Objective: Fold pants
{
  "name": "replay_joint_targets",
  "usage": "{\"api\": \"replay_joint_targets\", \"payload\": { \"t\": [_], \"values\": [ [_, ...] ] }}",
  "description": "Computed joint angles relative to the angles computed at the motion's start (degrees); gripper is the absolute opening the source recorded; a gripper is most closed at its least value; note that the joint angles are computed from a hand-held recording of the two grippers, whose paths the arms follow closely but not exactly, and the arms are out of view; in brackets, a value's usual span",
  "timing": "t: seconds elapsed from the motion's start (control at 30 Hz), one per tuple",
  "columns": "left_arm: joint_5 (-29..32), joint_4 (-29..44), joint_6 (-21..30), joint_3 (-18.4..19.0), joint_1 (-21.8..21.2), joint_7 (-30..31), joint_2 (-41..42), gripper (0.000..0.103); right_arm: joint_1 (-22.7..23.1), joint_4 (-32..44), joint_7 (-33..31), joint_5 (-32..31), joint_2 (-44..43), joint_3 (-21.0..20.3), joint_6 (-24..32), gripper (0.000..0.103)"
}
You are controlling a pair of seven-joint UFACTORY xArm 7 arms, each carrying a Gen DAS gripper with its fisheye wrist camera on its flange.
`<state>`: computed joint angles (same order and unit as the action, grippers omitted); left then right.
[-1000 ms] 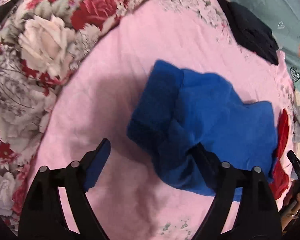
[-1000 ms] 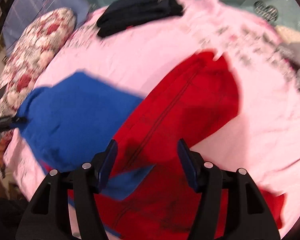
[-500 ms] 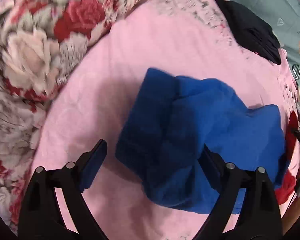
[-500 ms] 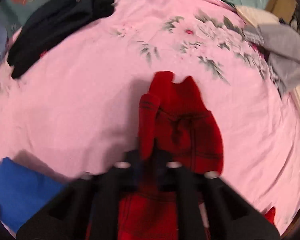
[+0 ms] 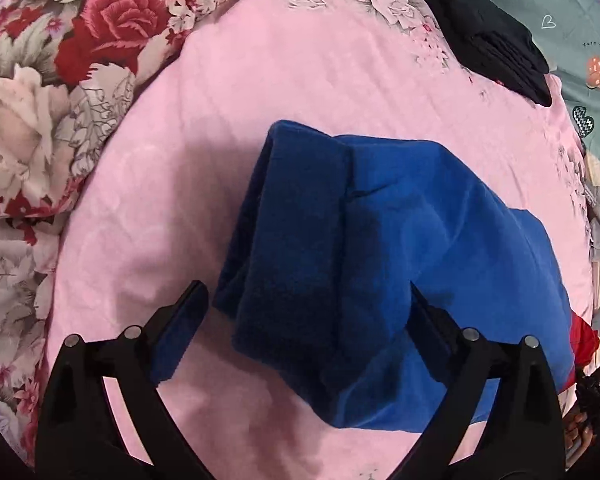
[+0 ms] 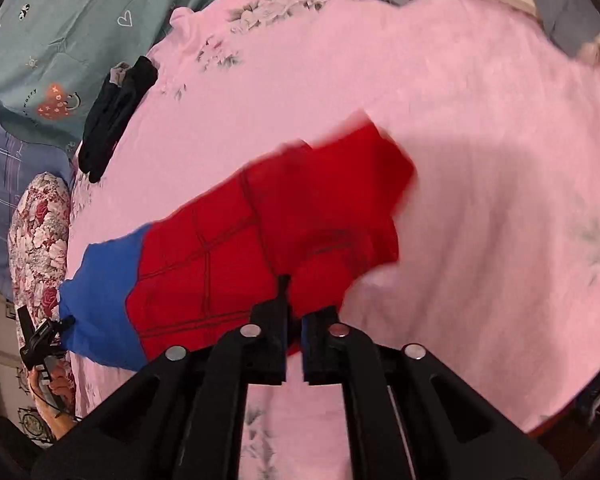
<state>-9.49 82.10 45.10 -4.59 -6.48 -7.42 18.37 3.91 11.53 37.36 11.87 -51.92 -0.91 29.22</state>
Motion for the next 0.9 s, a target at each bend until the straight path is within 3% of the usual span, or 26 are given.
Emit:
{"api": "replay_joint_targets", "payload": {
  "t": [0.07,0.13,0.23,0.3,0.37,0.5,0.6,0.67,0.8,0.83,0.9],
  "values": [
    [-0.6,-1.7,-0.8,0.2,0.3,-0.4,-1.8,0.097,0.2,1.6,-0.6,-0.8,-0.1,0.3,2.2,0.019],
    [-1.1,-3.5,-1.9,0.3,0.8,0.1,-3.6,0.097,-1.2,3.9,0.3,-2.9,-0.3,2.5,6.5,0.021],
    [0.0,-5.9,-3.9,1.0,0.8,-0.9,-6.0,0.097,-7.5,6.5,4.5,-9.9,-2.9,7.8,11.7,0.028],
    [0.4,-6.0,-3.6,1.1,0.8,-1.7,-6.3,0.097,-12.4,7.0,9.0,-15.4,-4.3,11.8,12.2,0.042],
    [0.4,-5.6,-2.9,0.9,0.7,-2.0,-6.2,0.096,-15.2,7.9,12.9,-19.1,-2.4,13.9,11.8,0.043],
    [1.2,-5.7,-2.6,0.8,0.3,-2.1,-6.1,0.096,-13.6,6.4,14.2,-23.0,-0.1,13.8,5.6,0.042],
    [3.8,-5.6,-1.8,1.4,-0.2,-3.8,-5.6,0.096,-15.8,10.6,15.4,-25.2,8.7,16.0,12.5,0.043],
    [3.4,-5.8,-1.4,1.4,0.2,-3.7,-5.5,0.096,-14.3,9.6,17.7,-26.6,8.2,13.6,12.1,0.046],
    [0.7,-7.2,-1.6,1.2,1.5,-2.6,-6.6,0.096,-17.5,13.8,24.8,-36.8,6.1,20.6,17.4,0.047],
    [0.7,-7.4,-1.9,1.2,1.5,-2.5,-7.1,0.096,-16.9,14.3,25.1,-37.2,5.2,20.4,16.0,0.047],
    [1.3,-7.9,-2.4,1.3,1.3,-2.7,-7.9,0.096,-12.8,14.0,24.4,-37.1,5.7,16.1,9.0,0.047]
  ]
}}
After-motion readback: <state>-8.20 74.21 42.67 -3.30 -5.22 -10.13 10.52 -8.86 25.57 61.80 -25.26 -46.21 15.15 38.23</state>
